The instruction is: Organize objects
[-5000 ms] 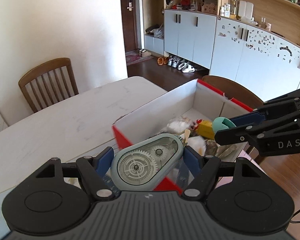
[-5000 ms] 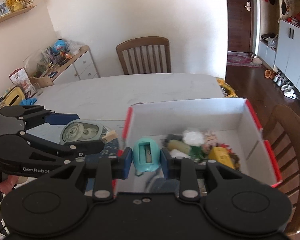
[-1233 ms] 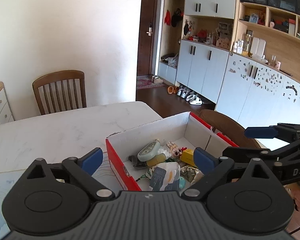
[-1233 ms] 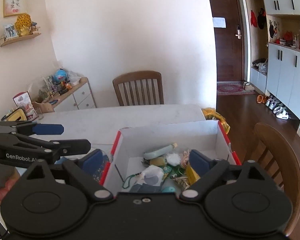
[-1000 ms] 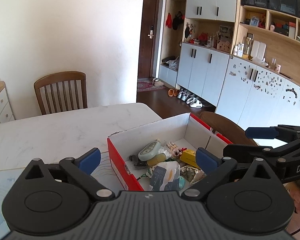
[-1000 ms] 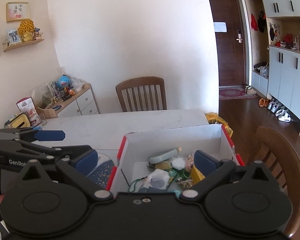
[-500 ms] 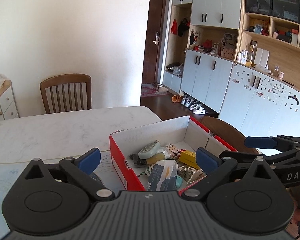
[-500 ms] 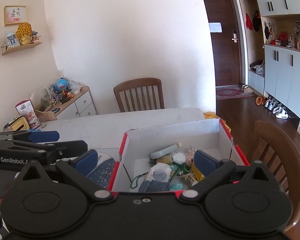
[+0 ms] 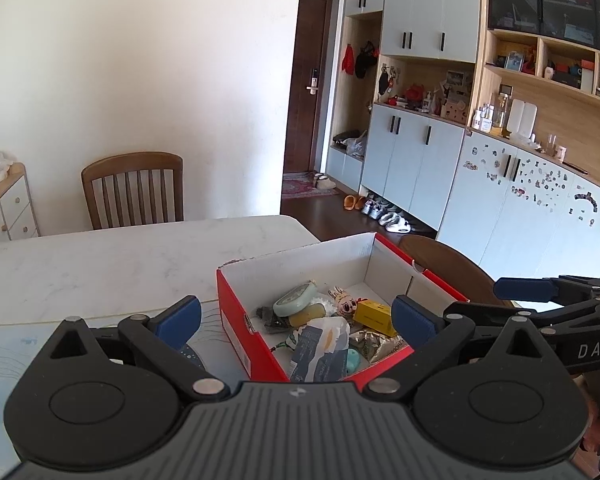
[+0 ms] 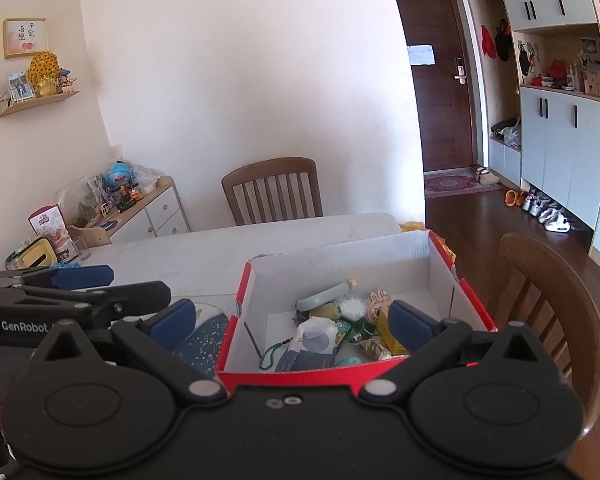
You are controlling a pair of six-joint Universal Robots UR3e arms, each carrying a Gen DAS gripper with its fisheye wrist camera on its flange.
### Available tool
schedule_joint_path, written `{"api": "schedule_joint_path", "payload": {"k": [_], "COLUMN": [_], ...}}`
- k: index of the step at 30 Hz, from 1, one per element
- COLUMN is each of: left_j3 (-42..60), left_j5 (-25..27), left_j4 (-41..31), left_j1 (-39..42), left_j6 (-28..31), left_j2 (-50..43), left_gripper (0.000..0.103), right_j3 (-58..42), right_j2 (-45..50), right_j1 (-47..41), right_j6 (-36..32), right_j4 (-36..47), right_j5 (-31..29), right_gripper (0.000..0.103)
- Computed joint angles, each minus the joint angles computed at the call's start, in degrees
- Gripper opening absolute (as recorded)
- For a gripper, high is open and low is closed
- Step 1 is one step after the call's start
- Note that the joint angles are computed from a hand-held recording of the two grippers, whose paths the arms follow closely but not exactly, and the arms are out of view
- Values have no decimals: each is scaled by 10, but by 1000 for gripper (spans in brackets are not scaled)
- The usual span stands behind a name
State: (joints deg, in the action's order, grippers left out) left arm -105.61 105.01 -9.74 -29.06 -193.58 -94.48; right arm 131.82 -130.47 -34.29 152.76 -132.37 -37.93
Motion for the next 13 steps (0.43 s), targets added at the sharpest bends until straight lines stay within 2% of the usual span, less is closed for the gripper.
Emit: {"api": "schedule_joint_path", "payload": {"k": [7, 13], "left_j3": [-7, -21], "left_j5": [7, -17], "left_j4": [2, -3], "left_j1": [-4, 12], "left_j6": [2, 4], "left_j2": [4, 20], "left_gripper": [102, 102], "right_j3": [6, 7], "right_j2": [-13, -10], "right_j1": [-5, 1], "right_j6": [4, 13], "right_j4": [8, -3], "right_j5": [-1, -7], "right_gripper": [102, 102]}}
